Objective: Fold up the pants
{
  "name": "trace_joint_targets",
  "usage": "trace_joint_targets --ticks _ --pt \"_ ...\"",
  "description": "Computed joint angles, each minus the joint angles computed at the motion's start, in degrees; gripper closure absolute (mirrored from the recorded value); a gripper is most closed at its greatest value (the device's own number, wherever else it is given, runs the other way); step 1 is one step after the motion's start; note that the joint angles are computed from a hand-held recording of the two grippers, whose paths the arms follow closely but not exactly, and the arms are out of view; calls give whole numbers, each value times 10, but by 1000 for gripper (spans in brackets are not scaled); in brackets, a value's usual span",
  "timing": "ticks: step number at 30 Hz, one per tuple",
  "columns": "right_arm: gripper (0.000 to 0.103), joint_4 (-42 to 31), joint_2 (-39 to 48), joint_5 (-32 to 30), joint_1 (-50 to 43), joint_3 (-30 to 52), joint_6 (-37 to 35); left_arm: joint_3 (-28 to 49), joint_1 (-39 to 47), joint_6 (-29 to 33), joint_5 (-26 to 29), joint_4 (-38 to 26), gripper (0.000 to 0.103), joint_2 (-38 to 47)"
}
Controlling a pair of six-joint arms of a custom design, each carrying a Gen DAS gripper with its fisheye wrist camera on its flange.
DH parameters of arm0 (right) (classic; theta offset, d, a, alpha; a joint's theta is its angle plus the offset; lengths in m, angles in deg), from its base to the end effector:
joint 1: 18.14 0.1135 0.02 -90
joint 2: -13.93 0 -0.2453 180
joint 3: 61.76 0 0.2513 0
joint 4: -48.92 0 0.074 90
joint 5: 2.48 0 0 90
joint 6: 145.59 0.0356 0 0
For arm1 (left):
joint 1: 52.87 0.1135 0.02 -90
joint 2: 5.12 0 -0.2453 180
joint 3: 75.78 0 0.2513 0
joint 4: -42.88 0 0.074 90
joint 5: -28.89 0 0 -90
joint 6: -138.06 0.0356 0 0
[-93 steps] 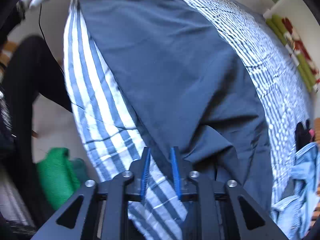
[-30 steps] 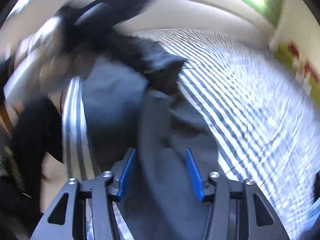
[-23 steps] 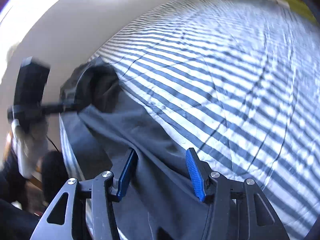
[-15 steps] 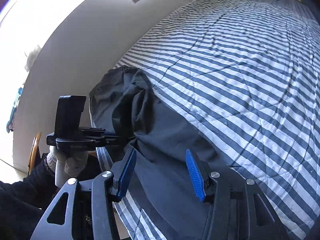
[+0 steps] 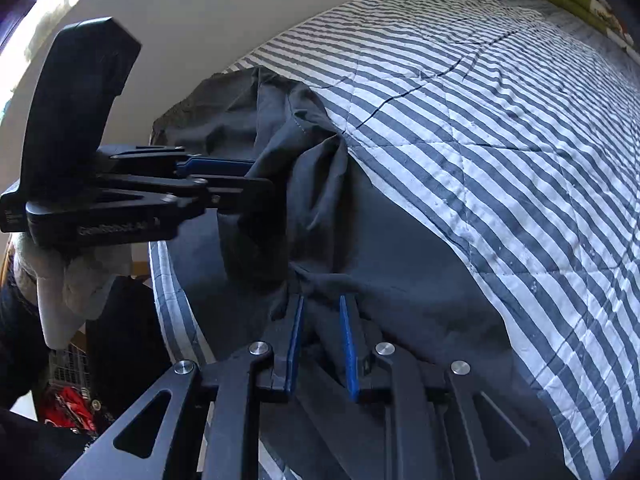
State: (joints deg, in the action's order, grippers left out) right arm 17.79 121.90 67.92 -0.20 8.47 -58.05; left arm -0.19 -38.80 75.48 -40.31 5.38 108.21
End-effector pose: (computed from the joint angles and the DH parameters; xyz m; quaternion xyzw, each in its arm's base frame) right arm 0.3133 0.1140 0.0927 -0.2023 0.9479 0.1901 0.1565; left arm 0.3360 0.0712 0.0812 0.1364 0.9661 -0.1227 0.1816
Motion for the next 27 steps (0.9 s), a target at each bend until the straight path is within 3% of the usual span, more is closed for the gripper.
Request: trace_joint_targets --ticks 5,6,7,10,12,14,16,17,22,25,26,27 --pt "83 -3 9 79 34 11 -39 32 60 -15 88 -30 102 20" --pt "87 8 11 119 41 9 -50 31 71 -11 104 -37 102 16" --pt "98 23 15 161 42 8 -56 38 80 -8 117 -50 102 15" --pt "99 22 57 207 -2 51 -24 41 109 12 148 -76 102 0" --pt "99 19 54 163 -39 61 -5 46 118 24 159 -94 102 -3" --pt "91 7 29 119 -59 57 10 48 120 34 161 -97 102 -4" --pt "57 10 -18 66 -71 31 26 46 117 34 171 -93 102 -5" --pt "53 6 -37 19 -79 22 32 43 111 23 175 -85 102 -7" --pt "52 -48 28 -169 -95 95 77 26 97 15 189 -65 102 -12" --pt "52 -41 98 -219 -91 162 131 27 95 31 205 -73 101 -7" --pt "52 -50 131 -238 -87 198 143 29 94 38 212 -78 96 -4" --pt "52 -65 170 -263 -85 242 157 35 93 52 216 -92 82 2"
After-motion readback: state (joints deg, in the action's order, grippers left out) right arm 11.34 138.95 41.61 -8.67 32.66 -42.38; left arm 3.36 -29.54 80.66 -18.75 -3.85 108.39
